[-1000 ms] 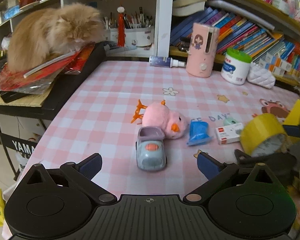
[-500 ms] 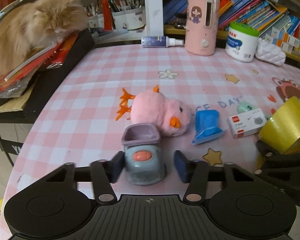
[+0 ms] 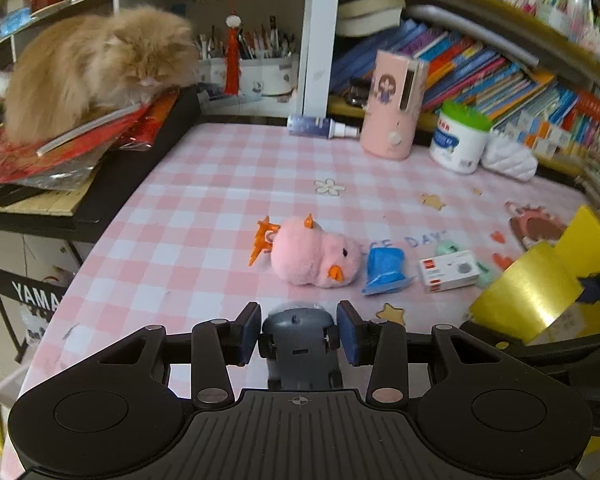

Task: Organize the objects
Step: 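Carry the tape roll in the right tool while the left tool carries the toy car to the box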

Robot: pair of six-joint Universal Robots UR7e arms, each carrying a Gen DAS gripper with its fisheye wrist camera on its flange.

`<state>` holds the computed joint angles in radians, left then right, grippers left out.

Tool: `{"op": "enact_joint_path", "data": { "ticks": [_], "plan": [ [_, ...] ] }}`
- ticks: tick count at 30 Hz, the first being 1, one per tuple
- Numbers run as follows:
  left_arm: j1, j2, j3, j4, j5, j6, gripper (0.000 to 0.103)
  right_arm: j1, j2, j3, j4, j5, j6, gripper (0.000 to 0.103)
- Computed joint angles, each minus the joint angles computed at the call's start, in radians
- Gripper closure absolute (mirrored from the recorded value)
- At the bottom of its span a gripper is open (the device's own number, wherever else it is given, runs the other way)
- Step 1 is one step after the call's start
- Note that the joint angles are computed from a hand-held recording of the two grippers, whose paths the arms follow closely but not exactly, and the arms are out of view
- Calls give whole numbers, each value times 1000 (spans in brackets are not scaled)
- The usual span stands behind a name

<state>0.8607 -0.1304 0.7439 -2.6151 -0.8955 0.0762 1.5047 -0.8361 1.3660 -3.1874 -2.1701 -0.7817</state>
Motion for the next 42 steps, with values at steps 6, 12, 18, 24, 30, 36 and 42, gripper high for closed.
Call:
{"op": "enact_joint_path", "data": {
  "ticks": [6,12,18,24,30,36,42],
  "plan": [
    [-11,-92,166,-83,-16,-28,65,9,-72,88,36,20,66,17],
    [-18,-145,267,-139,-41,-38,66,13,-119,154,55,16,121,17],
    [-23,-186,355,-174,-54,-51,66,22,-154,226,6,0,130,17],
    [-38,-228,443,-253,-69,-33,66,28,-188,295,-7,-12,153,17],
    [-49,-268,510,-308,-82,-30,66,40,-199,332,-31,-4,140,17],
    [-61,-320,597,-347,-101,-26,66,50,-222,378,-56,-10,168,17],
    [-80,-376,694,-402,-108,-20,66,67,-259,449,-104,-23,212,17]
  ]
}}
